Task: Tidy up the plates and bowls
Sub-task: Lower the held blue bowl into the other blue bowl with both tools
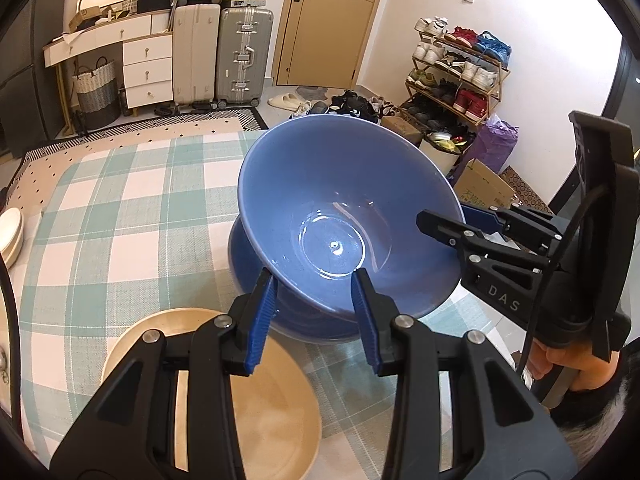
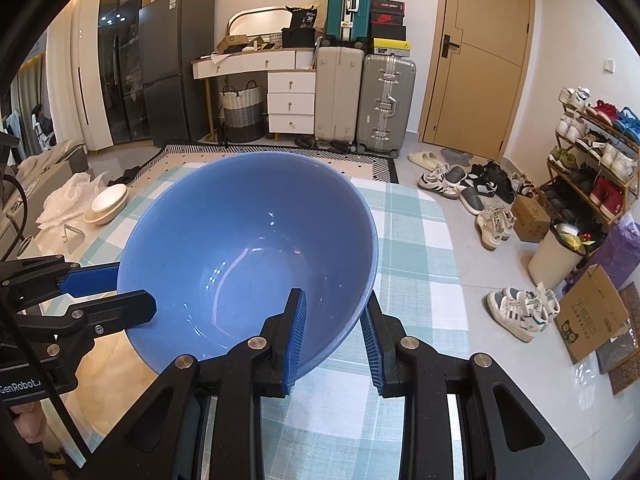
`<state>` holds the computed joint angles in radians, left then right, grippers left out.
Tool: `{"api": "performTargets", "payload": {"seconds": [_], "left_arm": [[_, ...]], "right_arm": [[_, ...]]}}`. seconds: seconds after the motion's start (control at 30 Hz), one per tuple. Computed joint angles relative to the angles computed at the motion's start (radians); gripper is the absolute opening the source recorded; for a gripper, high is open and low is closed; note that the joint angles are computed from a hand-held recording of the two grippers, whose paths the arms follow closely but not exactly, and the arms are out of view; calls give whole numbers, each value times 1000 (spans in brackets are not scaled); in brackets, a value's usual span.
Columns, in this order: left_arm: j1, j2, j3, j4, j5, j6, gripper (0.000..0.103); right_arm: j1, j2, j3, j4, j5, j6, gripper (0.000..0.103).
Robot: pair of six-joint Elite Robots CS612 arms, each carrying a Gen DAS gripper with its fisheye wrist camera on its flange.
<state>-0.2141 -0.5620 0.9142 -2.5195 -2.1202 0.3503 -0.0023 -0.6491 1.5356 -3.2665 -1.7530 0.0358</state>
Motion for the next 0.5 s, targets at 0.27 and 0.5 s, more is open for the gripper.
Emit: {"api": "performTargets", "payload": {"seconds": [0.27, 0.5], "left_arm": [[-1, 34, -41, 25, 27, 3, 35], [-3, 55, -64, 40, 45, 5, 35]], "right_arm": [[3, 31, -42, 38, 11, -4, 28], [4, 43, -52, 55, 18, -1, 28]]}}
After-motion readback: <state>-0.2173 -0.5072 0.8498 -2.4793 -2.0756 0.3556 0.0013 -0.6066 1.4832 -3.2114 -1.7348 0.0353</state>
